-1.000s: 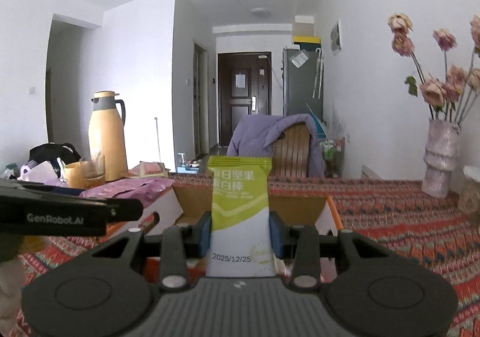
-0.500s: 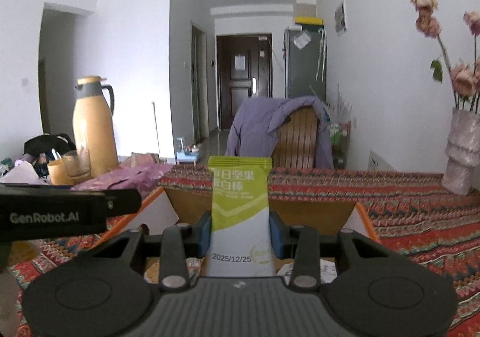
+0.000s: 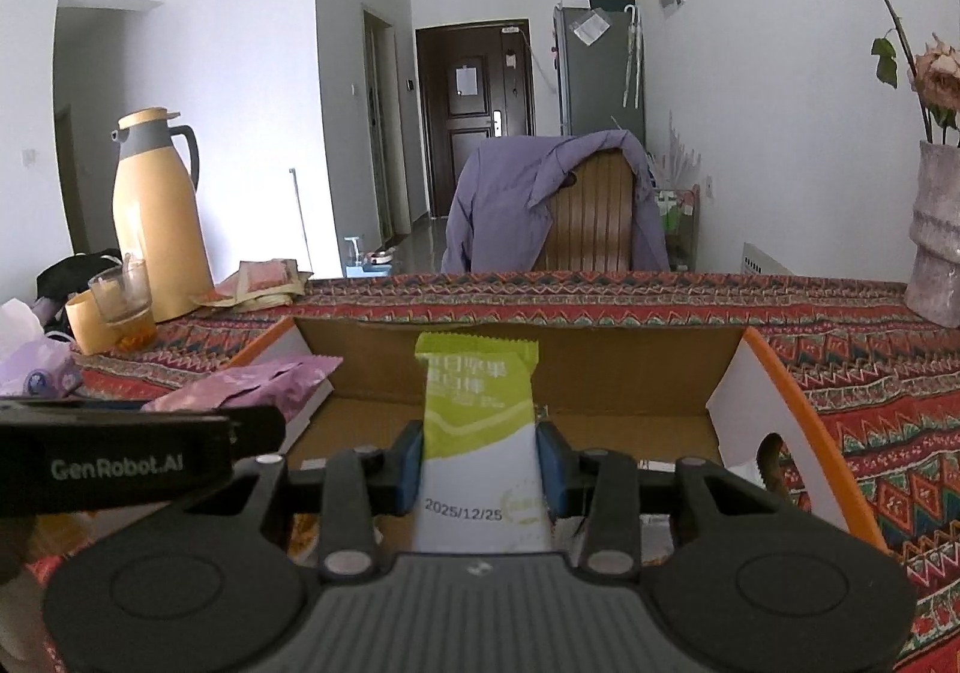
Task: Organize snacks
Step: 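Carry both packets over the box and open both tools to drop them, then move both open tools back toward the remaining packets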
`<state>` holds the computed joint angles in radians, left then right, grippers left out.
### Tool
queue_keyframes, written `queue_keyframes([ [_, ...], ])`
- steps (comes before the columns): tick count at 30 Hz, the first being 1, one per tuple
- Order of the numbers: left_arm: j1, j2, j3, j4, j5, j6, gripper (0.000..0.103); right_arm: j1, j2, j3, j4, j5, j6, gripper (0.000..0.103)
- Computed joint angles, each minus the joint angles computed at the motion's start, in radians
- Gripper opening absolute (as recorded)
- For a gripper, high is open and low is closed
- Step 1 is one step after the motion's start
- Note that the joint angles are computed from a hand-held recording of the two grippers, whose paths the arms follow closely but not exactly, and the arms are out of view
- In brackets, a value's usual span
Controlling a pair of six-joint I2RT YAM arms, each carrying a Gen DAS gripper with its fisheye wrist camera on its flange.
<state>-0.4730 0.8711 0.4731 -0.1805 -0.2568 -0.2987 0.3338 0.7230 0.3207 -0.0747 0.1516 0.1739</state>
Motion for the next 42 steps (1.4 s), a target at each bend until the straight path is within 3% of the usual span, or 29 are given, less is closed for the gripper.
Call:
queue_keyframes([
  [6,0.029,-0.033,-0.022,0.01,0.042,-0.005,0.079,-0.029,0.013,-0.004,0.002,-0.021,0.011,0.043],
  [8,0.038,-0.064,-0.036,0.015,0.054,-0.007,0.086,-0.047,0.0,-0.01,0.0,-0.04,0.019,0.06],
  [10,0.056,-0.105,-0.051,0.023,0.074,-0.005,0.09,-0.071,-0.018,-0.014,-0.009,-0.072,0.017,0.062],
  [12,0.067,-0.133,-0.057,0.029,0.078,-0.01,0.103,-0.075,-0.031,-0.017,-0.012,-0.078,0.022,0.07],
  [14,0.071,-0.171,-0.069,0.034,0.075,-0.014,0.103,-0.081,-0.049,-0.025,-0.007,-0.085,0.022,0.087],
  [19,0.086,-0.205,-0.071,0.031,0.079,-0.01,0.103,-0.084,-0.087,-0.041,-0.005,-0.078,0.022,0.103],
  [26,0.062,-0.254,-0.049,-0.016,0.06,-0.016,0.103,-0.077,-0.148,-0.028,-0.057,-0.06,0.015,0.103],
  [32,-0.011,-0.336,0.023,-0.147,-0.006,-0.043,0.103,-0.008,-0.265,0.057,-0.239,0.024,0.014,0.103],
  [42,-0.234,-0.566,0.087,-0.436,-0.228,-0.101,0.103,0.122,-0.529,0.149,-0.593,0.141,0.036,0.103],
])
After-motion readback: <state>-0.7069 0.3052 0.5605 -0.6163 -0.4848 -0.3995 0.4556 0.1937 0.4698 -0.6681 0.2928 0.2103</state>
